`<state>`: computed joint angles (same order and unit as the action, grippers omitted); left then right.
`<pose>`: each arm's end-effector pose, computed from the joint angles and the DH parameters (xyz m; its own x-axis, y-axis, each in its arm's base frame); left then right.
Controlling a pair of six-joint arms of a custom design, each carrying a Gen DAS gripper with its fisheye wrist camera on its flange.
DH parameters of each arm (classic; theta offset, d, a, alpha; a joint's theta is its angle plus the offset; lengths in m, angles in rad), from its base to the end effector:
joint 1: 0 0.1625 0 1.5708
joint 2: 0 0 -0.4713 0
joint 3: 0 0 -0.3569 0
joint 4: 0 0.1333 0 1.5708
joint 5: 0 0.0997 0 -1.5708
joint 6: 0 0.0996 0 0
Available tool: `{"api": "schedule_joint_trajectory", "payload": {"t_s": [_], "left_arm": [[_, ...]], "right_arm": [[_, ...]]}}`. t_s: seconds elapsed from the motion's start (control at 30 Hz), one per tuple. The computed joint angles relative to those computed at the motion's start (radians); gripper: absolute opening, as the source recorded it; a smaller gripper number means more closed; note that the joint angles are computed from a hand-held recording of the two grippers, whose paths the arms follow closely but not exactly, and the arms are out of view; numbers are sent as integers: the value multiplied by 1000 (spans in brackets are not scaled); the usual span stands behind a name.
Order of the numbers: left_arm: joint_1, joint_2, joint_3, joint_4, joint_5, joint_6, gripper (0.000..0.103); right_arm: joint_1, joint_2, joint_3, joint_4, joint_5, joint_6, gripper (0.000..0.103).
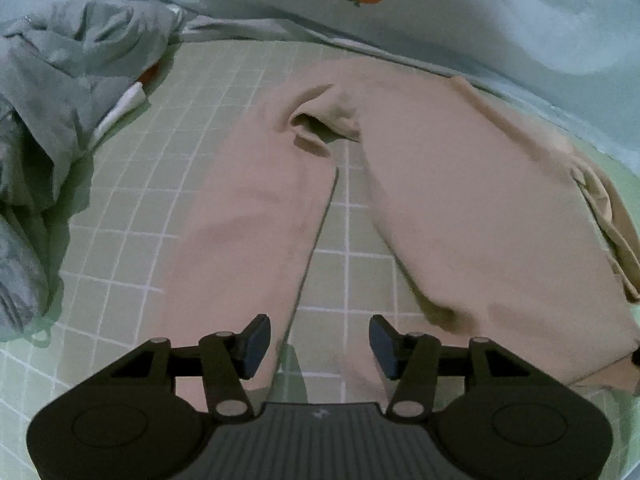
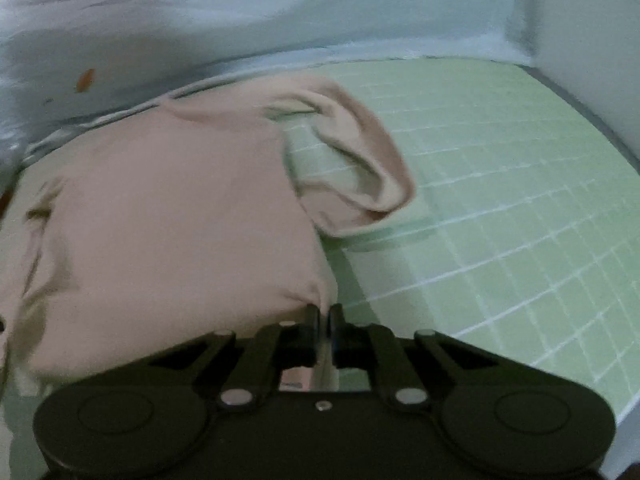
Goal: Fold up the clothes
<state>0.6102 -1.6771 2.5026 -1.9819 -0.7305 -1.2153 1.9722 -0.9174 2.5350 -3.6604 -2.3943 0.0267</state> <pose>-0.0913 -0.3170 0.2679 -0.7508 -0.2416 -0.6148 0.1331 0.8563 -0.4990 0.2076 -0.3349 0.1653 -0.7650 0.0633 0.6410 -0.3277 0.8185 -0.4719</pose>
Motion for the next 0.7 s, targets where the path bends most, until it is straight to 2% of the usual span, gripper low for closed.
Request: {"api": "schedule_joint_trajectory", "payload": {"t_s": [0.13,0.23,0.37,0.4,0.47,0.6,0.67,0.7], "left_arm": [[19,35,28,-166,-46,163,56],[26,66,49,-272,-93,268,56],[50,112,58,-336,-167,366,56],[56,126,60,-342,-182,376,56],[46,143,76,-356,-178,367,56],[28,153,86,-348,-169,335,53],[27,143,85,-328,-162,299,32],[25,137,83,-315,-162,269,10]], "right_arm": [[-10,-4,-5,37,17,79,6],[-5,7,-7,55,15,100,6],[-26,-4,4,61,37,117,7],[-30,-6,6,61,38,119,7],[-17,0,-1,100,-13,174,8],[-27,-3,16,98,9,176,8],[-31,-4,28,82,23,169,6],[-27,-2,35,54,21,155,6]]}}
